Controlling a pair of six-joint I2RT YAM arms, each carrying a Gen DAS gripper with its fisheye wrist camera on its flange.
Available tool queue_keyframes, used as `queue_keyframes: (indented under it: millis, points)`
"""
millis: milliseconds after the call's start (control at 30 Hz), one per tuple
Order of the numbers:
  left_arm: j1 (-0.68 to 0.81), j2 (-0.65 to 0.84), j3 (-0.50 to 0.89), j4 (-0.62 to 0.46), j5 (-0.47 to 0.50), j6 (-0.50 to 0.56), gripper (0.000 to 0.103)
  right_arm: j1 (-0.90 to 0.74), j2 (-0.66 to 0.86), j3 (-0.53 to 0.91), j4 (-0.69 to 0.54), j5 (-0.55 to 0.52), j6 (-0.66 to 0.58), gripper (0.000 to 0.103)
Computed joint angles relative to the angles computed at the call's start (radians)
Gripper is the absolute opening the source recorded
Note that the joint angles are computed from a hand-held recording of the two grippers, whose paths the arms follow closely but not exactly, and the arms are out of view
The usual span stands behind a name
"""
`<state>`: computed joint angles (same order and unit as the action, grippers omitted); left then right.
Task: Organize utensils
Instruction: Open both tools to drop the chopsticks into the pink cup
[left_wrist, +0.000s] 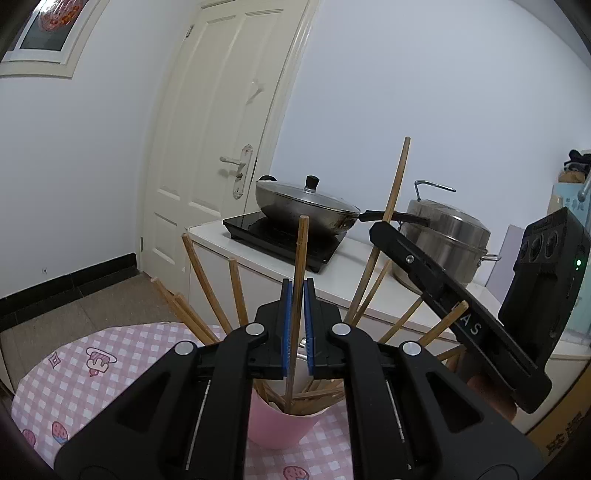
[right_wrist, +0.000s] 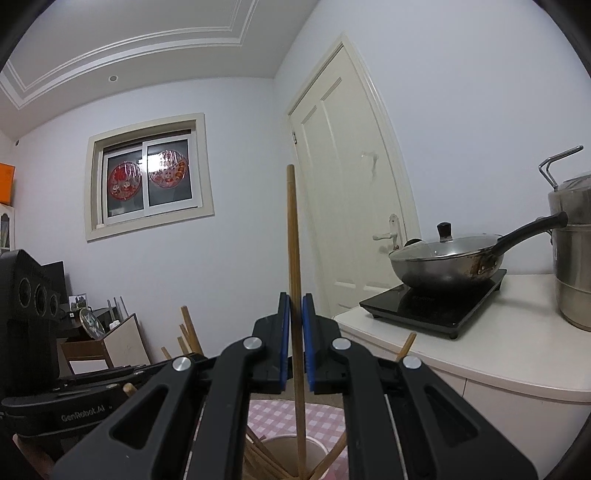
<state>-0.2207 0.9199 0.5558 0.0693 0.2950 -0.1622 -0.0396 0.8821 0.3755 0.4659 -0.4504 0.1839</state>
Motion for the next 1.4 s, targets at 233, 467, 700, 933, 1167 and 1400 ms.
queue_keyframes:
  millis: [233,467,700,933,1167,1400]
  points:
    - [0.018,-0.019,0.020,-0.060,0.029,0.001,0.008,0.004,-0.026,0.017,-0.071,0.010,-0.012,0.010]
    - [0.048,-0.093,0.007,-0.072,0.046,-0.016,0.068,0.047,-0.069,0.044,-0.190,0.048,-0.065,0.009]
    - [0.061,-0.157,0.024,-0.156,0.035,0.023,0.068,0.074,-0.063,0.065,-0.230,0.085,-0.035,0.007]
    - [0.129,-0.167,0.039,-0.197,0.089,0.024,0.071,0.047,-0.042,0.073,-0.196,0.033,0.075,0.006]
    - [0.162,-0.168,0.034,-0.211,0.115,0.039,0.074,0.147,-0.007,0.099,-0.287,0.177,-0.020,0.006]
    - [0.171,-0.177,0.044,-0.238,0.129,0.042,0.075,0.199,-0.015,0.098,-0.374,0.247,-0.041,0.021]
